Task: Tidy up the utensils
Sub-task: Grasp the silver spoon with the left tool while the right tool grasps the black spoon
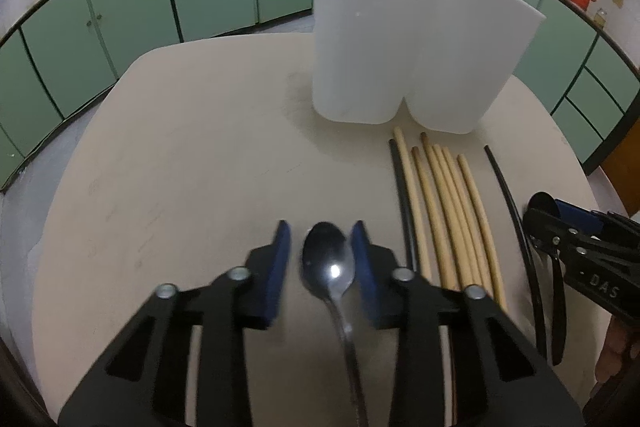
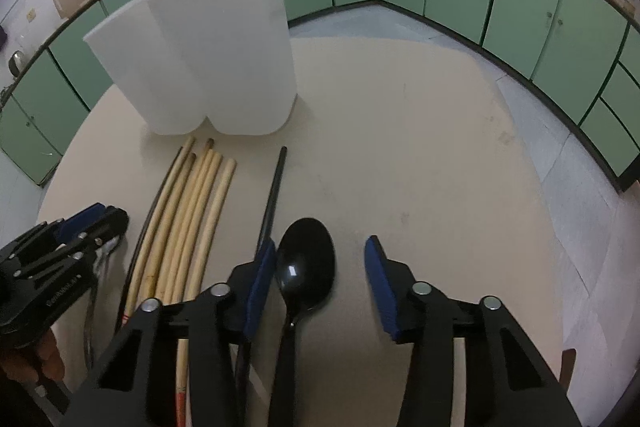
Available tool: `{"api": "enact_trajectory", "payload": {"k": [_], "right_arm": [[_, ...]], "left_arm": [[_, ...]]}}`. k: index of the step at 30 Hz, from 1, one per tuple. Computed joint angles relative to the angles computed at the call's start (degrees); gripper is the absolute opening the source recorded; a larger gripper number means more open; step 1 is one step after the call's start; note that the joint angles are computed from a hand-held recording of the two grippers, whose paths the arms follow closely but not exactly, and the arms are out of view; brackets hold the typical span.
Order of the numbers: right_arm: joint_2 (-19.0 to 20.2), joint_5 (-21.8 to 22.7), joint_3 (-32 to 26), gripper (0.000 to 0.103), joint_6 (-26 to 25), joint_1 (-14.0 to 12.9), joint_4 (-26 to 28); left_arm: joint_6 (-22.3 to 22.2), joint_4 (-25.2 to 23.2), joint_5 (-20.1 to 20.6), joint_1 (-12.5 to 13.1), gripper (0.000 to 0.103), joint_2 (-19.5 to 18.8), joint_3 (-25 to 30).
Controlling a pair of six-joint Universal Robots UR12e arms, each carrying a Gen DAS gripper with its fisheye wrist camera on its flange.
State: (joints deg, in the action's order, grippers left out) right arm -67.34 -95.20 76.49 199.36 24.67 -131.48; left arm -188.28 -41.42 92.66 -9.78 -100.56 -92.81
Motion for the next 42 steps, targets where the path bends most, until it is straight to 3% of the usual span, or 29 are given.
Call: {"api": "enact_trajectory", "payload": {"k": [1,2,4,5,8,12,17,18,20,21,22,24,25,33,36,42], "right_arm": [[0.0,0.02,-0.06,0.036,0.01,-0.03,0.05],[-0.16,0.82,0.1,0.026,0.14,-0.25,-0.19],[-0.52,2.24,0.65,0.013,0.26,-0.54,-0.98],[-0.8,2.94,1.14,0.01,0.08,-0.72,-1.91],[-1.97,2.55,3.29,0.004,-1.34,-0.52,-6.49],[-3.12,2.37,5.2,0.001,-4.08,-0.42,-10.38],[-3.9,2.03,6.29,0.001,-2.75,-0.72,-10.2],[-3.55,2.15,5.92,0.002,-2.2,-0.6,-9.62],[-3.26,2.43,5.29,0.005,-1.63,-0.71,-8.13],[-3.45,2.1,5.62,0.011,-1.77,-0.61,-8.29],[-3.61,1.85,5.82,0.015,-2.2,-0.57,-8.34],[-3.63,1.47,5.74,0.035,-2.15,-0.45,-7.99],[-3.56,1.57,5.65,0.037,-2.01,-0.43,-8.0],[-1.3,1.31,2.3,0.037,-0.47,-0.38,-2.09],[-0.68,1.51,1.36,0.037,0.61,-0.3,-0.6],[-0.43,1.01,0.47,0.043,1.57,0.18,0.56]], "left_arm": [[0.08,-0.01,0.04,-0.18,0.024,-0.06,0.14],[0.05,0.17,-0.44,-0.17,0.022,-0.02,0.1],[0.26,1.2,-1.17,-0.42,0.005,0.35,-0.03],[0.32,1.74,-1.63,-0.42,0.004,0.51,-0.2],[0.49,4.95,-4.18,-0.13,0.003,1.41,-1.5],[0.74,8.75,-4.54,-0.76,0.003,2.37,-3.07],[0.07,6.38,-5.17,0.23,0.006,2.64,-2.76],[-0.32,5.79,-4.87,0.03,0.007,2.68,-2.6],[1.02,4.91,-5.56,1.57,0.024,3.21,-3.27],[1.0,4.89,-5.4,1.75,0.04,3.37,-3.47],[0.83,5.11,-5.1,1.69,0.047,3.51,-3.63],[1.18,4.95,-4.64,1.7,0.048,3.47,-3.58],[1.5,4.78,-4.57,1.92,0.051,3.72,-3.93],[1.59,1.58,-3.08,1.89,0.066,3.14,-3.04],[0.02,-1.77,-1.7,1.53,0.067,2.22,-1.54],[-1.23,-2.76,-1.31,1.35,0.068,2.57,-1.43]]}}
